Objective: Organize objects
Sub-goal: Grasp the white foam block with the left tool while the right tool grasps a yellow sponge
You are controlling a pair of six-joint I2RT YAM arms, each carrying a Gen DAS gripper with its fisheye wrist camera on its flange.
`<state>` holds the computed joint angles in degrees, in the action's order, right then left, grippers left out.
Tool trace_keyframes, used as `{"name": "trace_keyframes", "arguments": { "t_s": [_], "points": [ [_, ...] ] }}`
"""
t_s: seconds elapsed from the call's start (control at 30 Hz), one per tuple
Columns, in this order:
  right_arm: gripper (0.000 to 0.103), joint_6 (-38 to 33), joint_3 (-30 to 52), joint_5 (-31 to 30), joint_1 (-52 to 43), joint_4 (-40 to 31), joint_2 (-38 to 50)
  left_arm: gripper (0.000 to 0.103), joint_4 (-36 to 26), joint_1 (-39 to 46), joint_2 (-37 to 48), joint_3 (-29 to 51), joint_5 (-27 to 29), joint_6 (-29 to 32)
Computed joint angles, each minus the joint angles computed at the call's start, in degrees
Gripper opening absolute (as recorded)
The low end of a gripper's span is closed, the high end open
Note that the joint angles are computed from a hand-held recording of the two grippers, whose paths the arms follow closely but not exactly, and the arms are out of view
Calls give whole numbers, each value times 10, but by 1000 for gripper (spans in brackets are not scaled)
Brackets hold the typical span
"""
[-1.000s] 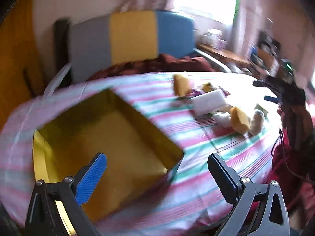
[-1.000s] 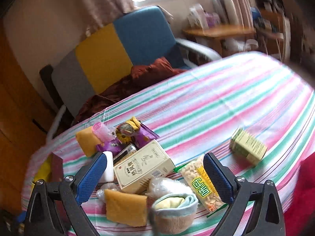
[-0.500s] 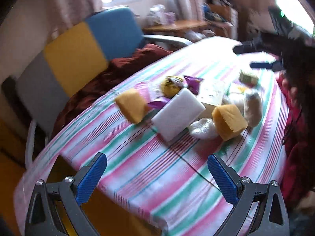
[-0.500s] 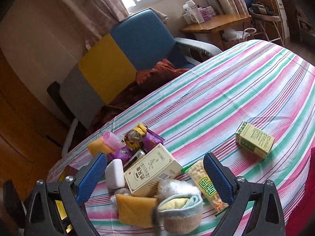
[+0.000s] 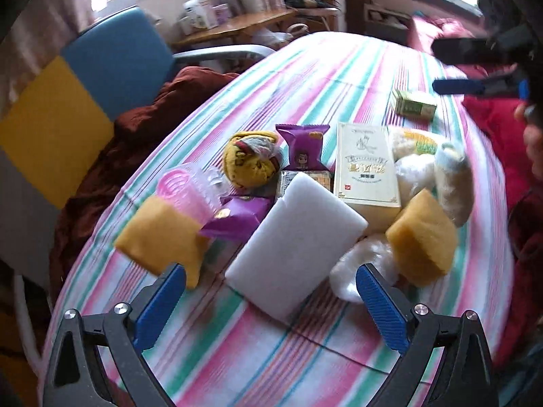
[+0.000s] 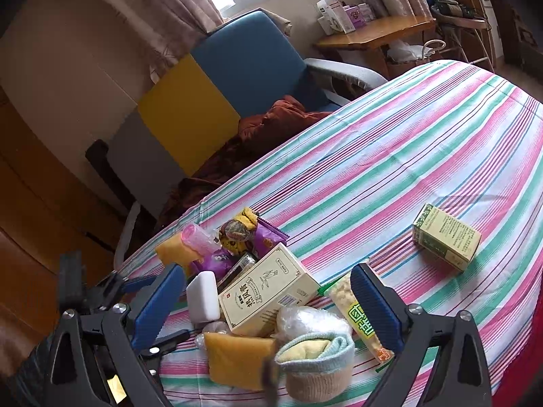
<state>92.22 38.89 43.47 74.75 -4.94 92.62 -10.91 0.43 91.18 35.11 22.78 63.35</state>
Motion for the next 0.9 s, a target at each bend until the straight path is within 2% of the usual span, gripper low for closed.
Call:
{"name": "trace_keyframes", "arguments": {
  "t_s": [0.17,0.2,0.27,0.3,0.37,0.63,0.77,0.9],
  "points": [
    [100,-13,3,-10,-5,6,5,96,10,-28,62,31,-5,-9],
    [100,-14,3,-13,-7,8,7,92,17,-35,71,33,-8,-13],
    [100,-17,4,-16,-8,7,8,72,0,-41,85,45,-6,-21],
    [100,-16,6,-16,-8,4,9,69,-14,-43,92,52,-8,-27],
    [100,-16,8,-13,-7,0,10,68,-7,-38,82,41,0,-31],
    [100,-67,17,-22,-7,26,18,67,-86,57,11,14,53,-60],
    [99,-155,38,-50,-7,72,40,67,-140,140,-46,-11,98,-35],
    [99,-253,108,-126,-14,66,101,67,-225,240,-94,-22,145,30]
  ]
}}
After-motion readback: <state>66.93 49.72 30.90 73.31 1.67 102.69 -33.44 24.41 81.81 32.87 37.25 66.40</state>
